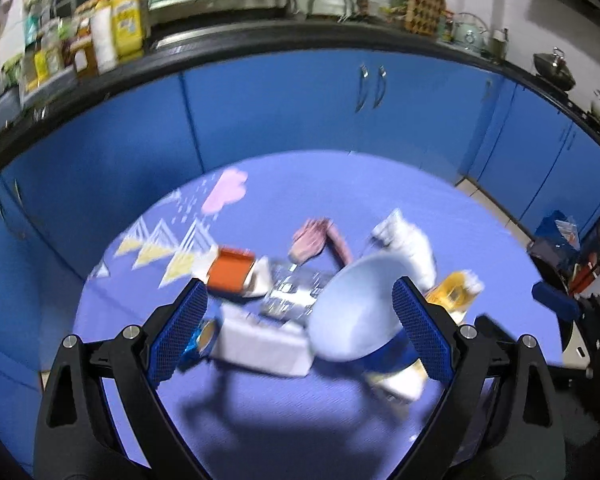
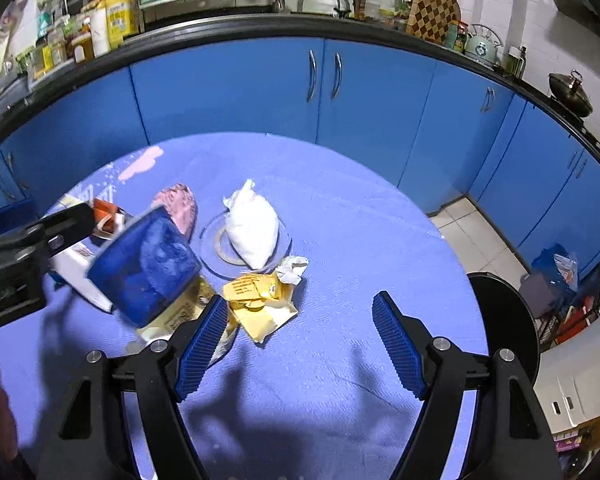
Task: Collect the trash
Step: 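Move both grippers back over the table toward the remaining trash, then grasp the blue paper bowl rim with the left gripper while the right grasps the yellow wrapper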
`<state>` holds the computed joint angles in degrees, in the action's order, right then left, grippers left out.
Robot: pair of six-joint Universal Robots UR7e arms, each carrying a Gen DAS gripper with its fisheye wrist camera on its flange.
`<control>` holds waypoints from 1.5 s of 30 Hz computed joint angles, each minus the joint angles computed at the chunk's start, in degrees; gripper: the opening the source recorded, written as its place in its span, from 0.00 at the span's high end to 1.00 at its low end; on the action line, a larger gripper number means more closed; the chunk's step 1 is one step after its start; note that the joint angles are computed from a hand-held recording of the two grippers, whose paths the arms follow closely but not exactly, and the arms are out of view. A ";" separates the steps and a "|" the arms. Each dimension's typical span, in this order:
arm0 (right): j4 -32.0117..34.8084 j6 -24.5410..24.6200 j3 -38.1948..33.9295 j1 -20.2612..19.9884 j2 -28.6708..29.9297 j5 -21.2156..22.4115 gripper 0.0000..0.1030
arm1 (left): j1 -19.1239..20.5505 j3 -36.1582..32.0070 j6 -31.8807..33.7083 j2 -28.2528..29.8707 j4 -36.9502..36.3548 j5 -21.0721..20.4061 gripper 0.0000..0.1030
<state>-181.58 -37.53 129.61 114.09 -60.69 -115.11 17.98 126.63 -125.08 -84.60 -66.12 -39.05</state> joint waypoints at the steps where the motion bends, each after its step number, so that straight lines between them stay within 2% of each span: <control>1: -0.02 -0.19 -0.12 -0.34 0.19 -0.06 0.29 | -0.23 1.18 0.11 -1.07 -0.92 -0.54 0.10; 6: -0.24 -0.01 -2.24 -1.31 3.23 -0.74 0.29 | -0.46 3.18 2.39 -2.11 -4.63 0.18 0.11; 15: 0.05 -1.00 -3.61 -2.62 5.37 0.12 0.30 | -0.37 1.65 12.62 2.70 -11.98 5.19 0.11; 18: -0.47 -1.93 -3.40 -2.96 5.64 0.83 0.30 | 0.92 1.40 17.78 3.83 -16.19 5.81 0.11; 19: -0.48 -2.15 -3.38 -3.09 5.75 1.12 0.30 | 1.60 1.54 19.19 4.09 -17.92 5.62 0.19; 20: -0.53 -2.33 -3.33 -3.17 5.84 1.37 0.31 | 2.35 1.87 21.02 4.10 -20.26 5.11 0.33; 22: -0.08 -2.90 -3.24 -3.35 5.87 1.69 0.41 | 4.40 3.18 26.17 3.47 -27.30 3.33 0.51; 23: 0.01 -3.03 -3.23 -3.43 6.05 1.87 0.42 | 4.90 4.05 28.15 3.02 -30.43 2.91 0.58; 24: 0.35 -3.10 -3.22 -3.65 5.91 2.26 0.45 | 5.27 4.47 29.30 2.87 -32.18 2.63 0.60; 27: 1.40 -2.97 -3.16 -4.34 5.48 3.82 0.55 | 5.10 4.29 29.06 3.60 -31.34 3.02 0.64; 32: 6.75 -2.13 -3.46 -5.51 3.28 7.48 0.94 | 4.34 4.31 29.37 3.58 -31.77 3.83 0.87; 34: 8.71 -1.29 -3.73 -5.98 2.29 8.66 0.93 | 3.85 4.03 28.89 3.77 -30.96 4.37 0.92; 39: 8.83 -1.09 -3.23 -6.15 0.44 8.90 0.93 | 3.00 3.81 28.83 3.24 -30.59 5.18 0.94; 45: 6.10 -1.76 -2.09 -5.94 -2.17 8.19 0.93 | 2.24 4.19 32.86 2.50 -35.98 6.66 0.94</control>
<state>-175.48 -39.29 127.52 108.15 -62.86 -106.92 20.22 130.82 -92.22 -82.11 -102.10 -32.39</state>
